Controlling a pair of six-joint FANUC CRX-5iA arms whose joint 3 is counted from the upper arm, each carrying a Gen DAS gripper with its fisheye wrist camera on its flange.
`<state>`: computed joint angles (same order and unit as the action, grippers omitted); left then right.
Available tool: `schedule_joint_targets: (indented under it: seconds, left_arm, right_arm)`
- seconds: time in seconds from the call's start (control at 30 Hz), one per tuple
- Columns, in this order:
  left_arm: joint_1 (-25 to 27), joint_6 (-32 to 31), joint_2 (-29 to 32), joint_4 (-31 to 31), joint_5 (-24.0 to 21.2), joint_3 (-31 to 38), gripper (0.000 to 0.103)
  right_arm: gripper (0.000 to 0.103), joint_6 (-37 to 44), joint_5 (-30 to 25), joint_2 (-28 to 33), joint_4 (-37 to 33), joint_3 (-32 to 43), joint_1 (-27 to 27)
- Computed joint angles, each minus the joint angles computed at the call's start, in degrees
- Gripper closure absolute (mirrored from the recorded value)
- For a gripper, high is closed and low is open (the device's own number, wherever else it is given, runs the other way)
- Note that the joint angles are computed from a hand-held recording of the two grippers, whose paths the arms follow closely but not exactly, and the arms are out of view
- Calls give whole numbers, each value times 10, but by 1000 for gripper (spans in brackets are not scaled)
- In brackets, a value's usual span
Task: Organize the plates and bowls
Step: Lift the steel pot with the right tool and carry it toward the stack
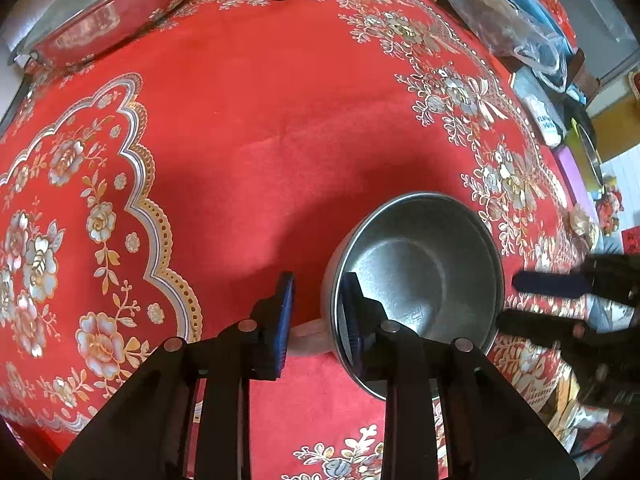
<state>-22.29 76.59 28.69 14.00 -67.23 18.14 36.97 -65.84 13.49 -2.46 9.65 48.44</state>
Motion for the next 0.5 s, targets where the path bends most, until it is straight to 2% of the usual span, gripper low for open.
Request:
schedule_joint_targets:
  seconds: [0.2, 0.3, 0.37, 0.4, 0.47, 0.5]
  left_arm:
    - [-1, 3, -3, 5, -2, -6, 76]
    - [-2, -1, -5, 4, -5, -11, 75]
    - [-3, -4, -6, 4, -6, -12, 74]
    - [-3, -5, -10, 5, -1, -17, 74]
    - [-7, -6, -13, -9, 7, -18, 76]
    - [-6, -10, -14, -4, 9, -20, 78]
  right_arm:
    - [68, -47, 65, -3, -17, -25, -13]
    - [67, -34, 63, 22, -31, -5, -21]
    - [71, -38, 48, 43, 15, 6, -8]
    - [80, -37, 23, 57, 41, 19, 0]
    - [89, -18, 20, 67, 53, 28, 6]
    - [89, -11, 8, 69, 62, 32, 8]
